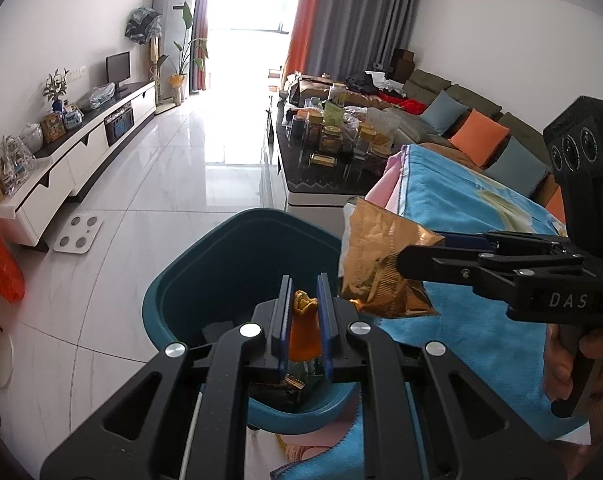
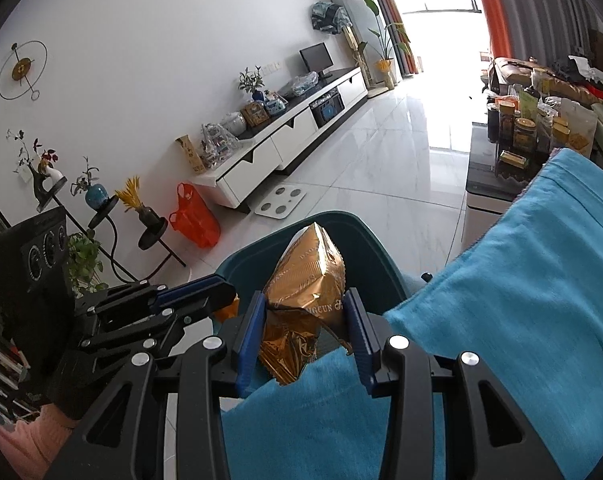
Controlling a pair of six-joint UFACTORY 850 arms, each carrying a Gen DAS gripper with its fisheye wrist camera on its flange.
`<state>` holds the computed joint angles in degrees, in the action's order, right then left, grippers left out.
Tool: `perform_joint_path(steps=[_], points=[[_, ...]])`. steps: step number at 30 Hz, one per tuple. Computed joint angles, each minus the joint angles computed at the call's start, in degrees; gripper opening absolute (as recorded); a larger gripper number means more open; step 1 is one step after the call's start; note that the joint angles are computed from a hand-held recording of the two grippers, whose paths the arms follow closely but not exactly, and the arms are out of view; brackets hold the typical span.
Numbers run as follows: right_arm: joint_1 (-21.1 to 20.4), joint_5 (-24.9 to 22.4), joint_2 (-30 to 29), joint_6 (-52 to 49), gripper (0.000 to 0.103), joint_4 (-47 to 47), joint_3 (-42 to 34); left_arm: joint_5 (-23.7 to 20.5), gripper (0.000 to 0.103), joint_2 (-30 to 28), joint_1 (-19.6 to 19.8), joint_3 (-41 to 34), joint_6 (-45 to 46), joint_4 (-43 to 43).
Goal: Collect trash
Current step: 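Carry the orange peel and gold wrapper with both tools over the teal bin, then open both tools to drop the items into the teal bin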
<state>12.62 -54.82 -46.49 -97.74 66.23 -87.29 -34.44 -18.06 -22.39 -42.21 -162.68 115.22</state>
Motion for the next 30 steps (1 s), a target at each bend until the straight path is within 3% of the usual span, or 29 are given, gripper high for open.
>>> perform_joint_path(steps=[13, 16, 30], points=[[2.55, 3.53, -0.67, 1.32, 0.047, -0.25, -0.10, 2.28, 0.013, -2.94, 2.63, -1.29, -5.70, 2.72], [2.60, 3.52, -0.85, 1.74, 0.048, -0.16, -0.33, 2.67, 0.018, -3.17, 3.08, -1.50, -7.36, 3.67], [1.43, 1.93, -1.17, 1.61, 0.051, 0.89, -0.79, -0.90, 0.029, -1.89, 0.60, -0.72, -6.61, 0.79]])
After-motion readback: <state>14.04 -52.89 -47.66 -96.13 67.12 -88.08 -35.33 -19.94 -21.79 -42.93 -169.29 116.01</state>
